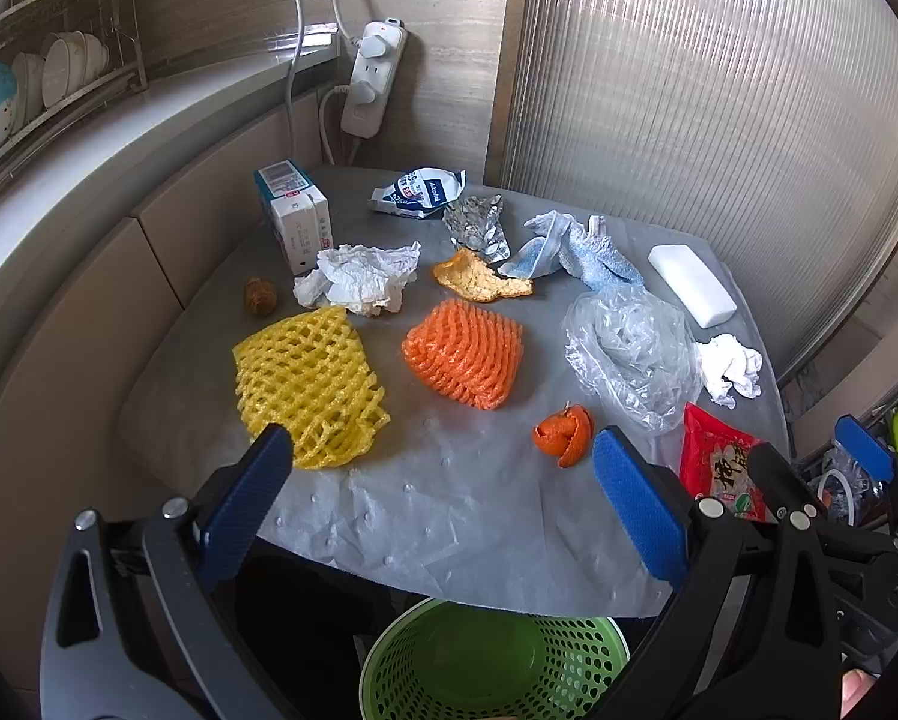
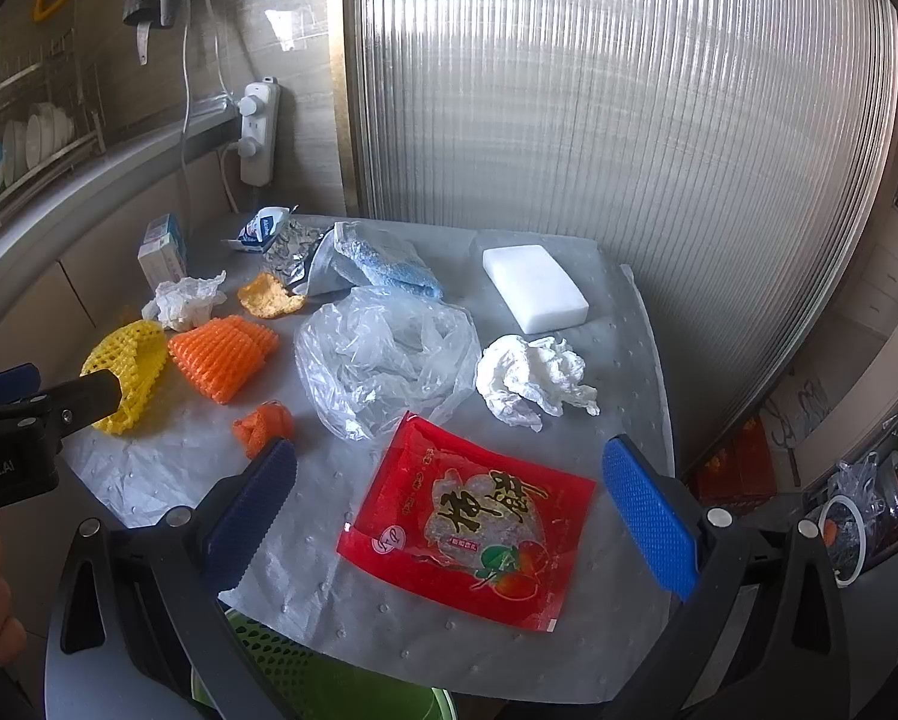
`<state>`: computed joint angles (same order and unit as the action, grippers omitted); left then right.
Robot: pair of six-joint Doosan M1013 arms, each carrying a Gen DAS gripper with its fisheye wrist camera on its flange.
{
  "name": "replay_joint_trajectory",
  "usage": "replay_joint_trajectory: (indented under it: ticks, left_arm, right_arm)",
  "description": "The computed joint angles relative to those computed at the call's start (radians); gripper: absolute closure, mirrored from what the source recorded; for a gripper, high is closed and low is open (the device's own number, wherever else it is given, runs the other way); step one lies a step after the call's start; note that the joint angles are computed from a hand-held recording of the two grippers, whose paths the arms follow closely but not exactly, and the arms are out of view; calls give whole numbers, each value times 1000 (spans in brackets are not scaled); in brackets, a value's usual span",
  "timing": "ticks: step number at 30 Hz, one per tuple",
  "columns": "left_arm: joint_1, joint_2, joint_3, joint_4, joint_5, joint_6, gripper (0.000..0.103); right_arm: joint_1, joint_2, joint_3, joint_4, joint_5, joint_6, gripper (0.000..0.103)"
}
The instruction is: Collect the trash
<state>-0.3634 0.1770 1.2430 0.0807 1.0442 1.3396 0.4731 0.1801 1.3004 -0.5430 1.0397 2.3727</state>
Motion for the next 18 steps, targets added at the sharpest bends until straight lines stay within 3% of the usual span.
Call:
replay_joint_trajectory:
  ticks: [18]
  left_arm:
    - [-1,0,4,2,1,1,7]
  right_arm:
    - [-2,2,-3,6,8,-8,2]
